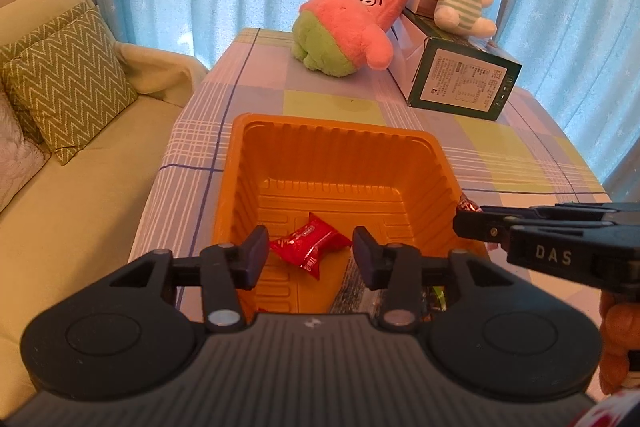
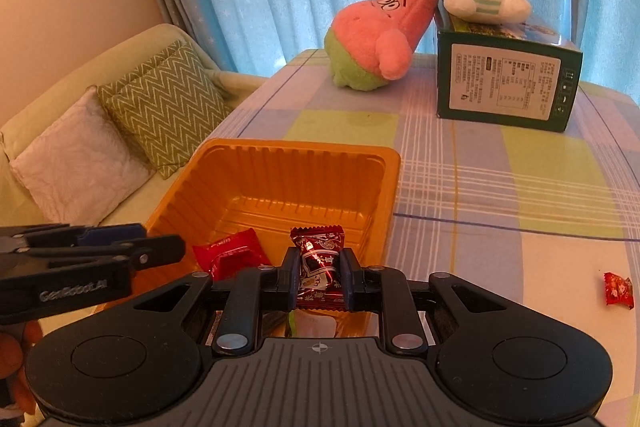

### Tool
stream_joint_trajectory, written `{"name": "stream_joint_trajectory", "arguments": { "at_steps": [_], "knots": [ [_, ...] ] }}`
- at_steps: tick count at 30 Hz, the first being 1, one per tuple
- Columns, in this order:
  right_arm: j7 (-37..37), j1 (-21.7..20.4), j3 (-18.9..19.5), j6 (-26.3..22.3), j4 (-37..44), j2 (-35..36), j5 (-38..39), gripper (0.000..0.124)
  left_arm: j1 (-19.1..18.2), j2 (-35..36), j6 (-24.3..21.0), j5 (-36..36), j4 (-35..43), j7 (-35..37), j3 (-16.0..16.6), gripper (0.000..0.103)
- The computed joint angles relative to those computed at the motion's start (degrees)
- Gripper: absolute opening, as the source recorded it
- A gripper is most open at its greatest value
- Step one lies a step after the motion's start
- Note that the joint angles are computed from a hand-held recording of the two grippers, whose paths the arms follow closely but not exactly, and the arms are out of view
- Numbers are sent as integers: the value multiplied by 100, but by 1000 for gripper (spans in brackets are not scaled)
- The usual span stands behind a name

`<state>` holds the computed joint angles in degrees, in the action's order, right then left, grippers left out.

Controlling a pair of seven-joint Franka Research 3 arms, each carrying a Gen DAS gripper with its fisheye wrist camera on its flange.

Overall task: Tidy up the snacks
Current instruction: 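Open both grippers to release the red candies into the tray, then withdraw both grippers from the tray back over the table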

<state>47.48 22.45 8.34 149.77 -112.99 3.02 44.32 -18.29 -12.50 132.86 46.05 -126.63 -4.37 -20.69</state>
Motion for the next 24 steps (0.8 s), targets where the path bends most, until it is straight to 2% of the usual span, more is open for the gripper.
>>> {"name": "stream_joint_trajectory", "arguments": {
  "at_steps": [2, 4, 8, 9, 11, 20, 24],
  "knots": [
    [-4, 4, 7, -25, 34, 4, 47, 21, -30, -91, 1, 15, -74, -70, -37, 47],
    [-32, -2, 11, -92, 114, 40, 150, 21, -56, -149, -40, 21, -105, -75, -77, 53],
    [-32, -36, 9, -185, 217, 79, 366, 23, -129, -209, -337, -12, -76, -154, -198, 63],
    [-28, -42, 5, -143, 184, 41, 396, 26, -151, -220, -426, -18, -58, -170, -223, 66],
    [-46, -76, -25, -186, 108, -59, 515, 48, -203, -255, -593, -17, -36, -199, -275, 68],
    [565, -176, -308, -324, -901, -1106, 243, 49, -529, -399, -1157, -164, 128, -628, -549, 78],
    [663, -179, -443, -418, -1449, -1760, 62, 49, -714, -336, -1398, -294, 331, -743, -665, 79]
  ]
}}
